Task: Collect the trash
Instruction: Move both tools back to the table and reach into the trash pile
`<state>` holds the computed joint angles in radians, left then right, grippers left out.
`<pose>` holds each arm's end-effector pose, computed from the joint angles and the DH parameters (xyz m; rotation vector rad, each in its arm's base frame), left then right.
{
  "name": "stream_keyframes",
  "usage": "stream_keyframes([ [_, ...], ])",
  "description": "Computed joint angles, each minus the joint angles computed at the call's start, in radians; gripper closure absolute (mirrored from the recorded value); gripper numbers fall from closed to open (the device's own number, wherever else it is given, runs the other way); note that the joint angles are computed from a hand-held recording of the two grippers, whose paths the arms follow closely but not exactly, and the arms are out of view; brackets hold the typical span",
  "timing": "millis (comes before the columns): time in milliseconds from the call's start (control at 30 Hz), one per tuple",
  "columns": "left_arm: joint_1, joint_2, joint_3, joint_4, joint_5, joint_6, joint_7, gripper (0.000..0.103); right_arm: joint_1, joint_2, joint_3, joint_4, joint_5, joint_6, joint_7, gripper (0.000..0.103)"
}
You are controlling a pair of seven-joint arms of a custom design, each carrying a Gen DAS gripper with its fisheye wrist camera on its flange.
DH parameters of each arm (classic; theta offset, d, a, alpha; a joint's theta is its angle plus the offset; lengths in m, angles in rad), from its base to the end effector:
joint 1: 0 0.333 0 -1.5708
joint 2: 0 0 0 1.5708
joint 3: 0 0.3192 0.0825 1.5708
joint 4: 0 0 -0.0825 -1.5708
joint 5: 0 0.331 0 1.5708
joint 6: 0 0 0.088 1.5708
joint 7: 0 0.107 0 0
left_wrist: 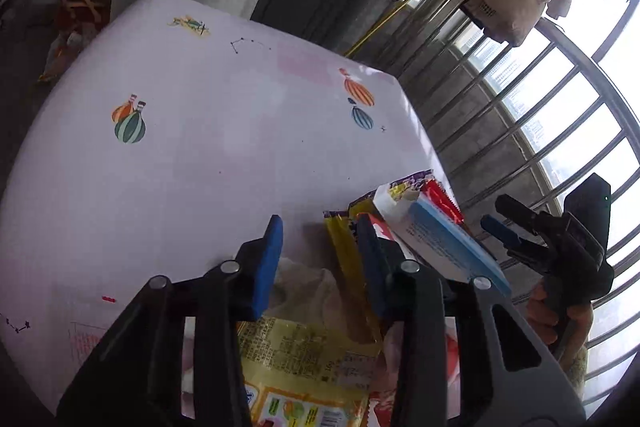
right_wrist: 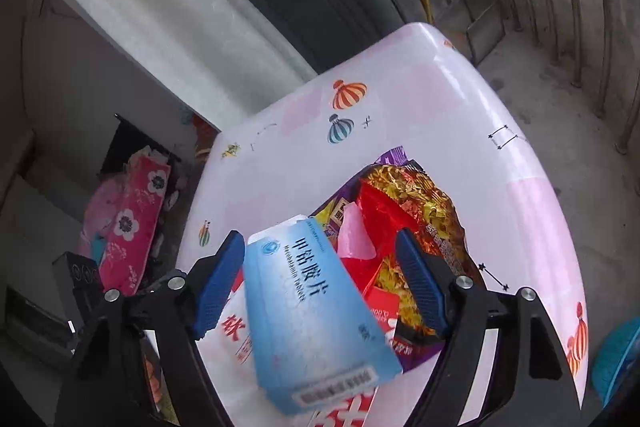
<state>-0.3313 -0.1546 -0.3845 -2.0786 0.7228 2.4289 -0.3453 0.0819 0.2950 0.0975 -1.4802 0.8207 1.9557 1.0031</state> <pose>0.3736 -0.3372 0.5679 -2.4141 1.0556 -1.0038 0.6055 0.1498 0.5613 -2.0083 1.2090 0.3880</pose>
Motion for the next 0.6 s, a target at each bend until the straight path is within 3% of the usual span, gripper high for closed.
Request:
stream_keyframes([
  [33,0.0,0.026,0.005,0.002,-0.012,0.018,0.012,0.075,0.014,0.035,0.0,0.035,-0.04,-0.021,0.027,0.034],
  [100,-0.008,0.067,0.019,0.01,-0.05,0.043,0.048,0.085,0.03,0.078,0.002,0.066,-0.106,-0.064,0.067,0.05],
  [267,-0.038,0.126,0.048,-0.006,-0.127,0.144,0.116,0.091,0.024,0.035,0.009,-0.028,-0.121,-0.093,0.041,0.073],
  [467,-0.089,0.129,0.039,-0.001,-0.166,0.137,0.155,0.092,0.022,-0.087,-0.018,-0.204,-0.113,-0.079,-0.036,0.075],
  [600,-0.121,0.112,0.012,-0.019,-0.147,0.154,0.086,0.092,0.013,-0.201,-0.053,-0.36,-0.076,-0.065,-0.081,0.075],
])
